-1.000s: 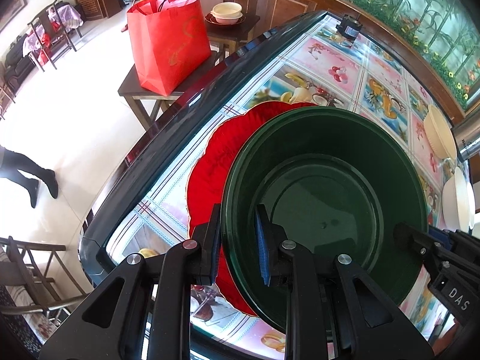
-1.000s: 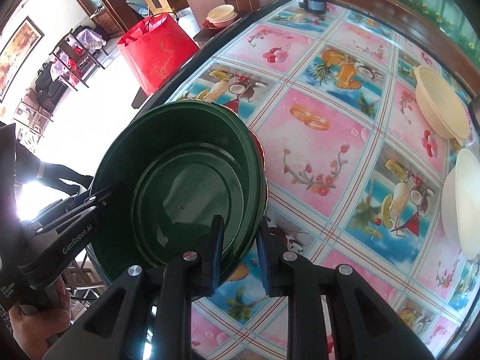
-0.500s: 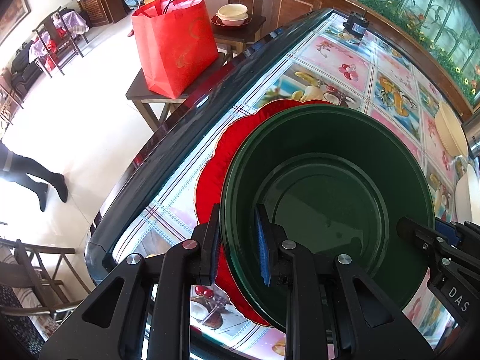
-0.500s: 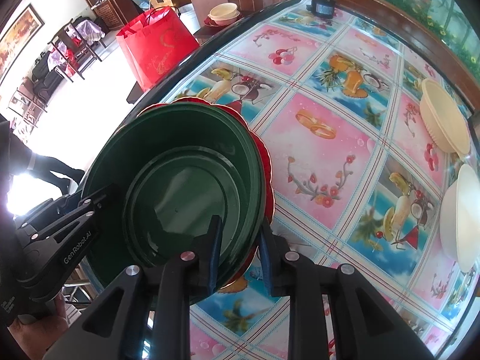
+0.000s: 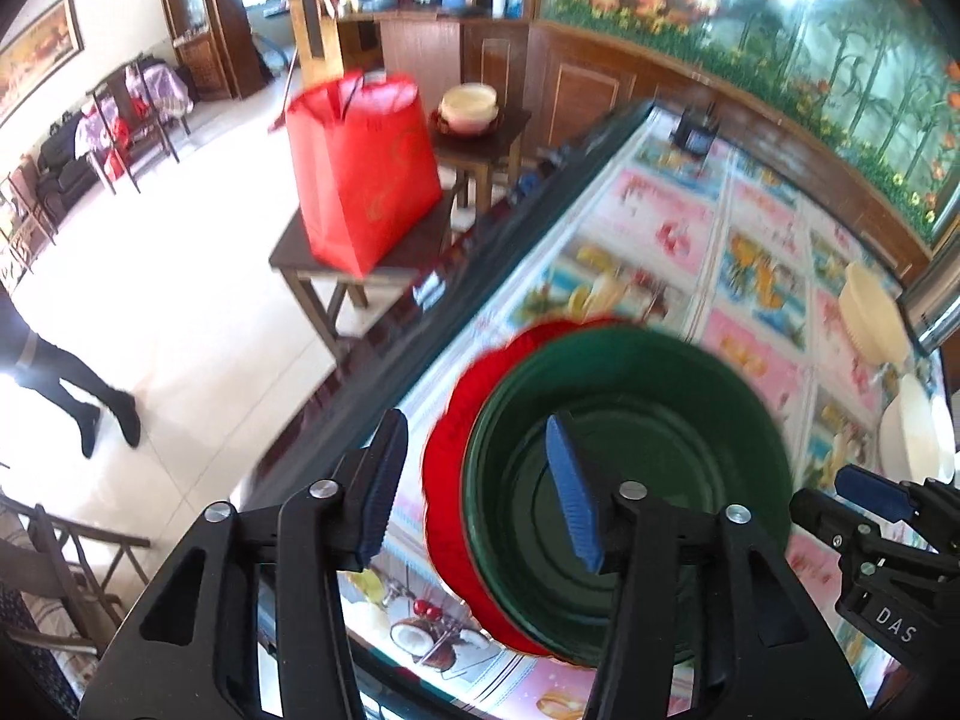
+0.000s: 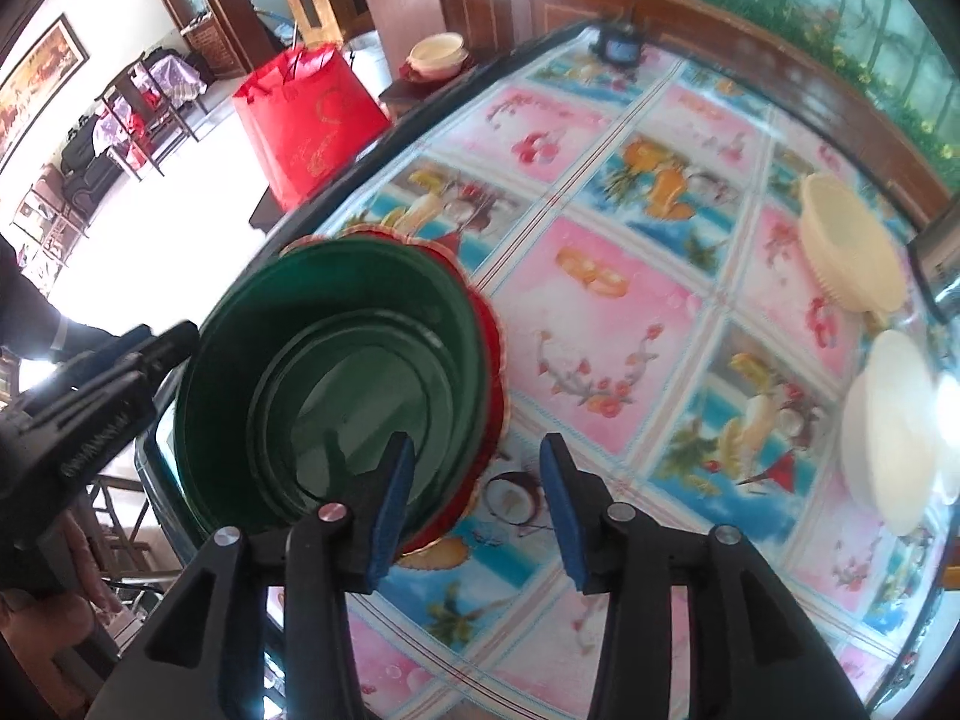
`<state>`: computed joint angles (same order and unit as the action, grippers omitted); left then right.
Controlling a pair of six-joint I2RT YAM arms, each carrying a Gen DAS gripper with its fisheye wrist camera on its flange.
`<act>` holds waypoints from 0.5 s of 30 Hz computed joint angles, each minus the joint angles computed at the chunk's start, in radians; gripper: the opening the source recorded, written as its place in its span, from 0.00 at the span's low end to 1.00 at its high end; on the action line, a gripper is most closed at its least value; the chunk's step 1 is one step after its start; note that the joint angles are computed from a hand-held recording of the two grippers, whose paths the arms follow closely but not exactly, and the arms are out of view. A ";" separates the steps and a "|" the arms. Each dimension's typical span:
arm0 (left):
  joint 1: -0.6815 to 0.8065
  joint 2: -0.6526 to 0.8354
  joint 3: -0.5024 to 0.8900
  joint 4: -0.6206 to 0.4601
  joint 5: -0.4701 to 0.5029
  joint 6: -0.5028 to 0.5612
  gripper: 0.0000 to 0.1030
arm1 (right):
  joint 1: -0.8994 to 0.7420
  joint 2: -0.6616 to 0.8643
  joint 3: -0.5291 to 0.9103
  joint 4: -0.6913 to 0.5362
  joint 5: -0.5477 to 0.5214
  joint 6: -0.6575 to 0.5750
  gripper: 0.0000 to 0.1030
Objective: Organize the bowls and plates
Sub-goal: 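Open the right tool to release the green basin onto the red plates, then move the right tool toward the white bowls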
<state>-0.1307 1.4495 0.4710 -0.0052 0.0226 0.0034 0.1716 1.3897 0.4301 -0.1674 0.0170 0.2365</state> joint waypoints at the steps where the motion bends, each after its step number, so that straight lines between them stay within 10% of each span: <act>1: -0.006 -0.018 0.005 -0.013 0.002 -0.002 0.50 | -0.007 -0.037 -0.006 -0.018 0.010 -0.003 0.46; 15: -0.319 -0.022 0.125 -0.094 -0.024 -0.093 0.50 | -0.322 -0.346 -0.063 -0.159 0.045 -0.139 0.54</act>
<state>-0.4494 1.4276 0.5957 -0.0996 -0.0019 -0.0895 -0.1505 1.0437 0.3671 -0.3262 0.0618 0.0978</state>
